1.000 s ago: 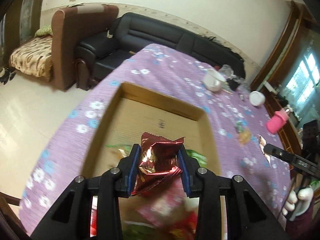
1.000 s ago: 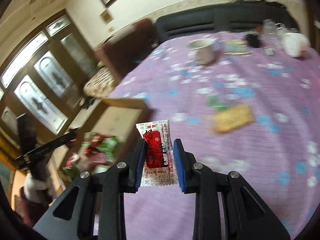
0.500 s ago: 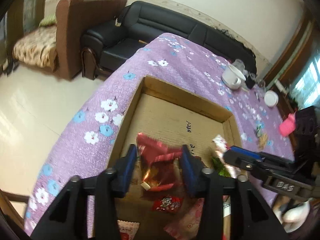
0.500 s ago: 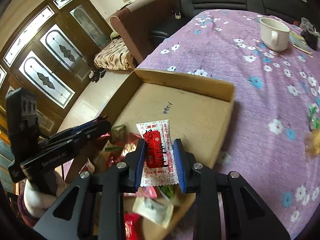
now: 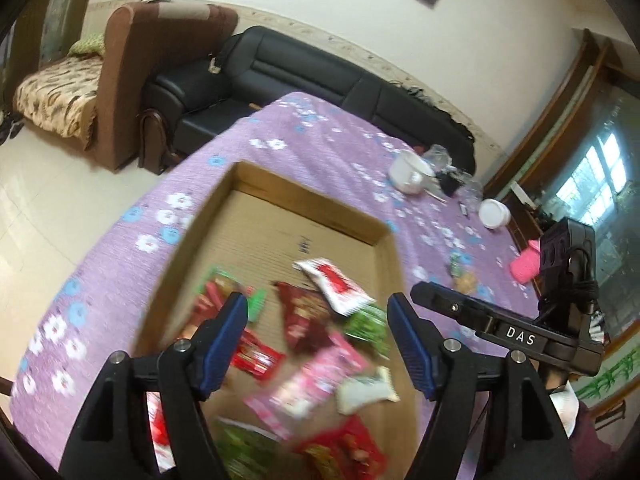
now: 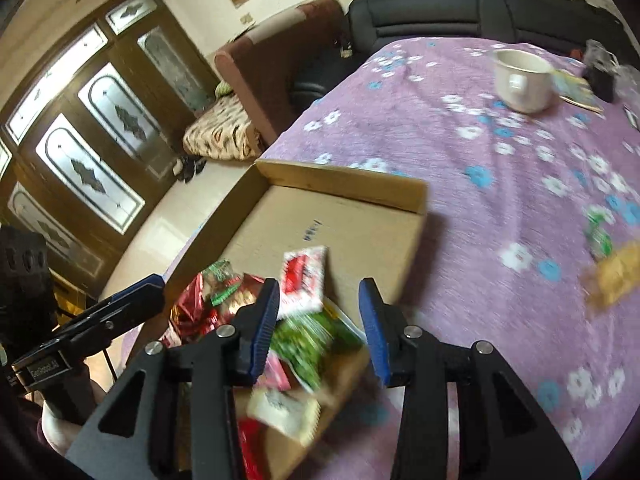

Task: Organize snacks
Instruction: 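Carry both packets over the cardboard box and open both tools, then move both tools back over the table toward the yellow biscuit packet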

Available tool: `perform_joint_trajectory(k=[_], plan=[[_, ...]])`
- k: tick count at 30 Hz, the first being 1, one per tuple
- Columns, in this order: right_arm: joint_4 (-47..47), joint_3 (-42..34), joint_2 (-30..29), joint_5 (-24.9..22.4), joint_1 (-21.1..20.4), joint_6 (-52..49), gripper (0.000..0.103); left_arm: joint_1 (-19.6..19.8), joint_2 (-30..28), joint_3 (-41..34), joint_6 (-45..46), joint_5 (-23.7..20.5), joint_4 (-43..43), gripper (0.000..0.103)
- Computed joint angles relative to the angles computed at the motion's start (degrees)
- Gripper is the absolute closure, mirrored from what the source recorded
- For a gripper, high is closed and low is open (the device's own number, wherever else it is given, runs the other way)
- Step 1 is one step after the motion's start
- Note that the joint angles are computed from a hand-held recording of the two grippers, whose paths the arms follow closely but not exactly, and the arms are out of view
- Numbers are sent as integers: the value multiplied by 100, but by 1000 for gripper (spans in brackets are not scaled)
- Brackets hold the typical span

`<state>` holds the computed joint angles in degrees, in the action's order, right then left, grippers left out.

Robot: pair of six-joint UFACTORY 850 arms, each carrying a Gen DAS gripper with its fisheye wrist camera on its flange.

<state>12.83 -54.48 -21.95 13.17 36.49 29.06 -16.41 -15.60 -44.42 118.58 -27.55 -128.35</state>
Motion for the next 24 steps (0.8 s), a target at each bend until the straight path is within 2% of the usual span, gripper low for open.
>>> perform_joint_trajectory(k=[2, 6, 8, 13, 16, 18, 21, 24], plan=[[368, 466, 330, 282, 43, -246, 59, -167, 150, 147, 184, -89, -155, 28], [2367, 1562, 1100, 933, 291, -1829, 48, -547, 310, 322, 477, -130, -441, 25], [2836, 2032, 1412, 1103, 313, -2000, 48, -813, 309, 345, 631, -104, -564, 25], [3222, 3029, 2055, 1447, 168, -1476, 48, -1608, 24, 138, 746, 147, -572, 25], [3340, 3427, 2261, 1717, 120, -1190, 48, -2092, -267, -107, 1259, 567, -1108, 25], [3482, 3571, 2308, 1848, 121, -1213, 48, -2271, -493, -291, 1362, 782, -1247, 25], [3090, 3777, 2355, 2007, 66, -675, 48, -2433, -757, -504, 1345, 1101, -1333, 25], [2725, 3907, 2404, 2134, -39, -193, 47, -2560, -942, -665, 2093, 1440, -2248, 25]])
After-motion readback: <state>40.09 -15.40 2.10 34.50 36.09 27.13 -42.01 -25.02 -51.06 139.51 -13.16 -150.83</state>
